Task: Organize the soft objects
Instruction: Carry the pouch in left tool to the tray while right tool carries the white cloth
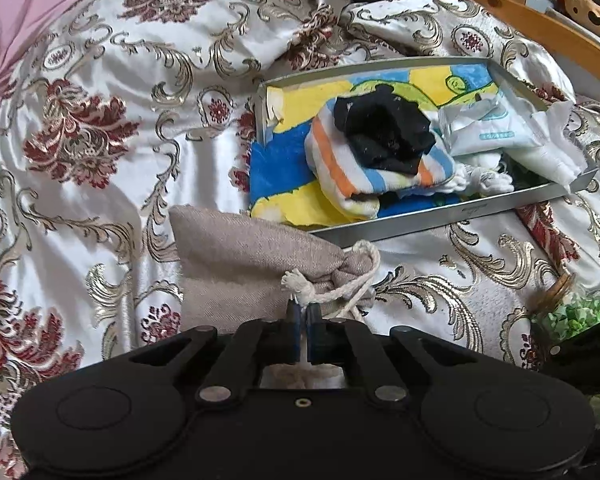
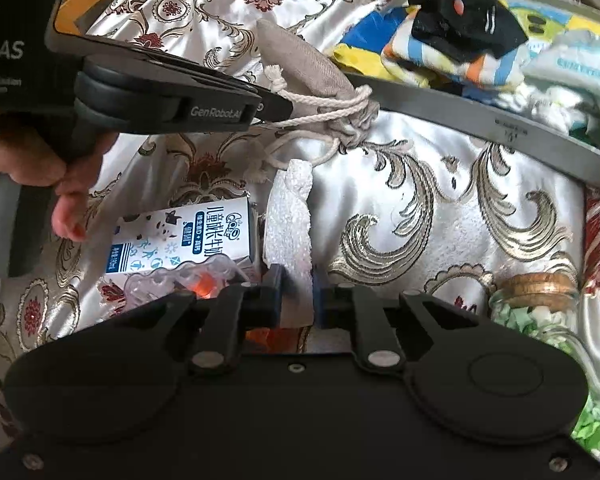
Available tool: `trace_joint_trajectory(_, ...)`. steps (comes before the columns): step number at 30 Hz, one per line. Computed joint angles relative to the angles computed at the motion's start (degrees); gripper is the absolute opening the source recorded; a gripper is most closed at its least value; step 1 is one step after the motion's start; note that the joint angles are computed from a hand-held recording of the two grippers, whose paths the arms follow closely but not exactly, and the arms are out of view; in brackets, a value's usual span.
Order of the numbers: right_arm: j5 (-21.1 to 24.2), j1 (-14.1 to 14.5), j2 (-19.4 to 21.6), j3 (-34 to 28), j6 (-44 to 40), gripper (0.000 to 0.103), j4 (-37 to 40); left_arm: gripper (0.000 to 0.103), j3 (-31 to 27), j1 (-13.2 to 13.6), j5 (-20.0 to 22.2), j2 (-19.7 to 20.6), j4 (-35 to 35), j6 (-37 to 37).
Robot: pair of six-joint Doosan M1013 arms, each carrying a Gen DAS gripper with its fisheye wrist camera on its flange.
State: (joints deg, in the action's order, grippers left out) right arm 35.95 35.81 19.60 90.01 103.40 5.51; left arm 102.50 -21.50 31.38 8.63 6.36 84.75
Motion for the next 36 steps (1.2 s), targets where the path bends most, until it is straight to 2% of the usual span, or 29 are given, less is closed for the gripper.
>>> trace_joint_trajectory(9,0.7,2.3,-1.8,0.1,11.3,0.005,-14.3,0.001,0.6,-0.8,-3.0,-2.7,7.1,-8.9)
trace_joint_trajectory(18,1.9,2.8,-4.7,1.2,20.1,0.005,-22.5,0.001,-0.3,-1.9,-4.2,-4.5,10.8,-12.6)
trace_joint_trajectory(25,2.4,2.0,-7.3,2.2,24.5,0.005,-26.8,0.001,-2.2,-3.0,-4.3,-5.2,11.7,-13.0)
trace_joint_trajectory(30,2.6,1.2,-8.9,2.6,27.4,0.005,-29.5,0.001,-5.0,-4.3,-2.5,-5.3,13.6,-16.4)
trace_joint_trajectory(36,2.1,-0.3,-10.9,2.9,29.8,0.005,-31.7,0.001,-8.8,-5.4,-3.2,-5.8,14.2,-19.9)
